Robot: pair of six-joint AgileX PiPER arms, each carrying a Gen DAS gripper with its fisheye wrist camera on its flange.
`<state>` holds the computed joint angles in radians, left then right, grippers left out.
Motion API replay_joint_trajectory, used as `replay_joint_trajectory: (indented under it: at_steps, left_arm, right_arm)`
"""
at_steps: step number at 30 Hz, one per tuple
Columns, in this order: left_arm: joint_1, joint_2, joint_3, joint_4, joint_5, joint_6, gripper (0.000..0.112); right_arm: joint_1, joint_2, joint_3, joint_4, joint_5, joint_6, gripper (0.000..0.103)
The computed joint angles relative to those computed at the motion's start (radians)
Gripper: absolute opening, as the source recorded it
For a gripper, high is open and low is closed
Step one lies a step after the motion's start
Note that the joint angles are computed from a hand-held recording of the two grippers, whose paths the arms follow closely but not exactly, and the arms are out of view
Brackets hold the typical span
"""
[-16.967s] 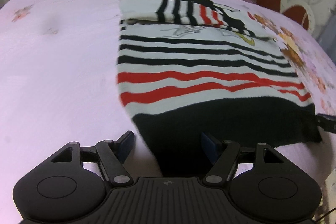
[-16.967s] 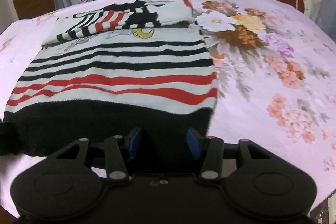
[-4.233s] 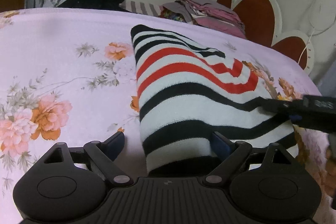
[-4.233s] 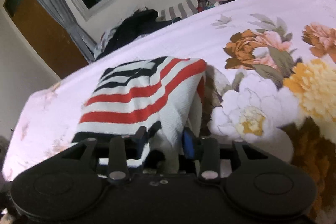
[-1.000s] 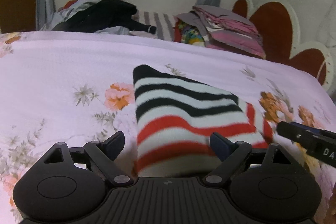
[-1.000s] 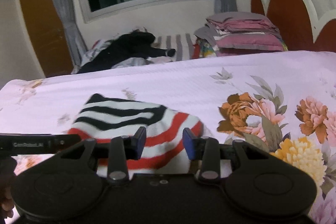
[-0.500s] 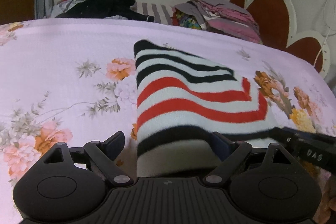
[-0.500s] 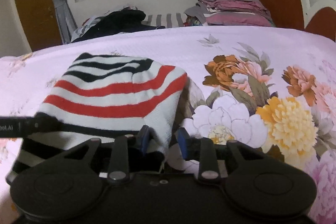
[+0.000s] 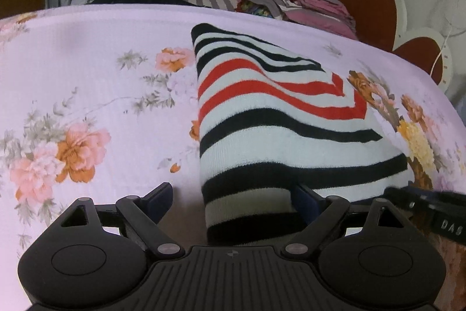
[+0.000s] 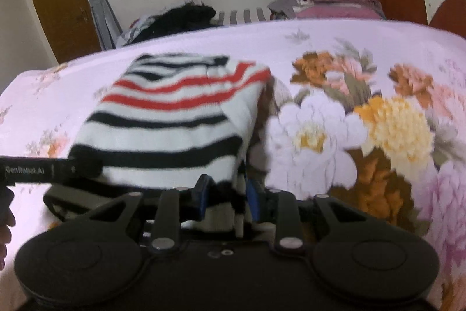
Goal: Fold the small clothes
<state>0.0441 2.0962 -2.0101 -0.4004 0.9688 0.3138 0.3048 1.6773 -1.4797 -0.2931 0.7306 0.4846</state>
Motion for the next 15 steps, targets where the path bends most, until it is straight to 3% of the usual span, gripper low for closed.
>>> replay_joint_trajectory:
  at_steps: [15]
  left_arm:
    - [-0.006, -0.007, -0.018, 0.029, 0.035, -0.005, 0.088]
  right_arm:
    - [-0.016, -0.010, -0.027, 0.072, 0.072, -0.035, 0.031]
